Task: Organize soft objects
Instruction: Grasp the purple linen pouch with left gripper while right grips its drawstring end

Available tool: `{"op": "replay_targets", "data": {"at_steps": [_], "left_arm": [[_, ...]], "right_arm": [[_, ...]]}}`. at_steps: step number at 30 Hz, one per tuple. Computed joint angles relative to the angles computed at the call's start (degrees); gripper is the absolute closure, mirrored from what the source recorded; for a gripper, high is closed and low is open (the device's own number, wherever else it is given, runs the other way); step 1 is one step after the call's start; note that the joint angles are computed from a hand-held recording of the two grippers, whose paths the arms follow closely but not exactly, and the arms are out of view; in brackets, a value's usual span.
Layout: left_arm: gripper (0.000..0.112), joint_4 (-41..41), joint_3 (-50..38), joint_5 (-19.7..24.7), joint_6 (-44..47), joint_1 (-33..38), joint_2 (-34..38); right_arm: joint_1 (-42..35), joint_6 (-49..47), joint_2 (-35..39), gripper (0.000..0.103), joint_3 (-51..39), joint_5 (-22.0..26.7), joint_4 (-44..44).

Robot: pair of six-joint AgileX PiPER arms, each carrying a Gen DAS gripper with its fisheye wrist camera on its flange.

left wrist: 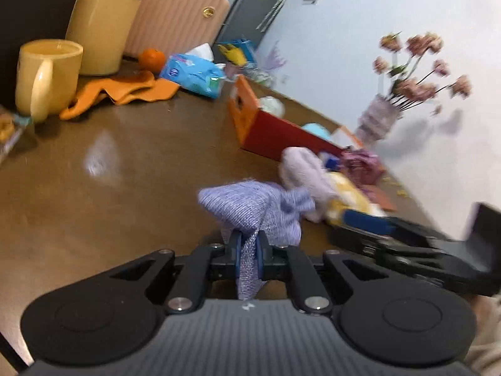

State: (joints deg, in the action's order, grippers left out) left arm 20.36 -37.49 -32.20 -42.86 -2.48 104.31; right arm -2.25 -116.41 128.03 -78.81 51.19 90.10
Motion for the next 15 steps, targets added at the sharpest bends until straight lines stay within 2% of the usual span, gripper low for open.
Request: {"op": "replay_targets", "data": {"at_steps": [2,6,8,10,11,13,15], "left_arm": [[0.103,2.7,1.9,-3.1,-1.4,-0.2,-0.3],[0.103,5.7,-1.2,-2.9,-3.3,-3.2,2.4],[0.103,7.4,-4.3,-1.8,-4.1,-4.8,4.5],[0.103,11.4,-7.8,-0.4,-7.3,-5.7,6.6],[0.103,14.0,-9.3,-0.5,-9.1,-5.8,7.5],[0.103,17.8,-11.6,-1.0,-11.6,-6.3,9.0],[0.100,18.3,-14.4,1.4,-12.2,-7.8,9.9]], "right_arm": [[-0.4,2.8,1.2,0.044,-1.5,1.3,-2.2],[-2.1,8.1,2.4,0.047,-3.0,2.8,-4.9],[-2.9,6.1,1.4,0.055,-1.3,0.7,-3.2],[-4.5,4.3,0.1,0.080,0.5,-1.5,-2.2],[-5.7,4.7,-0.3,0.080,1.0,-2.1,-2.2],[-9.1,8.7,-0.3,0.085,0.2,0.3,-4.9],[-12.1,8.0,-1.3,0.085,1.7,1.9,-4.4]]}}
